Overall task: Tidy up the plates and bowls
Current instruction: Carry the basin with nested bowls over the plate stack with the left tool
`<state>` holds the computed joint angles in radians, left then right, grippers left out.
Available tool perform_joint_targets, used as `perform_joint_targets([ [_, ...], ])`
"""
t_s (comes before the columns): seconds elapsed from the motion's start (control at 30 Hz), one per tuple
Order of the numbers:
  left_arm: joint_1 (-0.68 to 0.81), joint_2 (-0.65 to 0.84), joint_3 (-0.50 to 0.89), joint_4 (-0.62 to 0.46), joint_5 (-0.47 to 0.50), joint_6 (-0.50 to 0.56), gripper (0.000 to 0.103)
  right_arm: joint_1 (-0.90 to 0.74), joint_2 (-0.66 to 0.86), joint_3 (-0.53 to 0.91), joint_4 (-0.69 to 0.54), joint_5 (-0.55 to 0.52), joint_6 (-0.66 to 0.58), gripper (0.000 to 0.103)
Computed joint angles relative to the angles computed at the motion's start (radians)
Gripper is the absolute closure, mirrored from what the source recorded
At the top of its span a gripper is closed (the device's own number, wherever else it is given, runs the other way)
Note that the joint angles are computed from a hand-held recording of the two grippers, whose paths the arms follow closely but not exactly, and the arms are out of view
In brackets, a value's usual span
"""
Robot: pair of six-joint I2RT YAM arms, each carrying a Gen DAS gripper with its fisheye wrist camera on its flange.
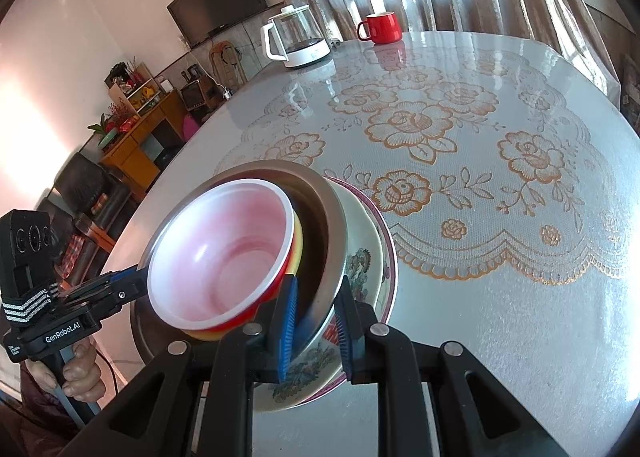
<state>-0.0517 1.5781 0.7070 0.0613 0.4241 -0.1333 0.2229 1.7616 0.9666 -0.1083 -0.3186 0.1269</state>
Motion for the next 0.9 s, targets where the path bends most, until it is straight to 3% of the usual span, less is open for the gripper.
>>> perform_joint_targets([
  [0.53, -0.002, -0.014, -0.011, -0.001, -0.016, 0.002, 0.076, 0.004, 0.013, 0.021, -0.021, 0.008, -0.017, 0.084],
  [0.9, -0.005, -0.018, -0.014, 0.001, -0.027, 0.000, 0.075, 0.032, 0.023, 0.034, -0.023, 0.070, -0.035, 0.082],
])
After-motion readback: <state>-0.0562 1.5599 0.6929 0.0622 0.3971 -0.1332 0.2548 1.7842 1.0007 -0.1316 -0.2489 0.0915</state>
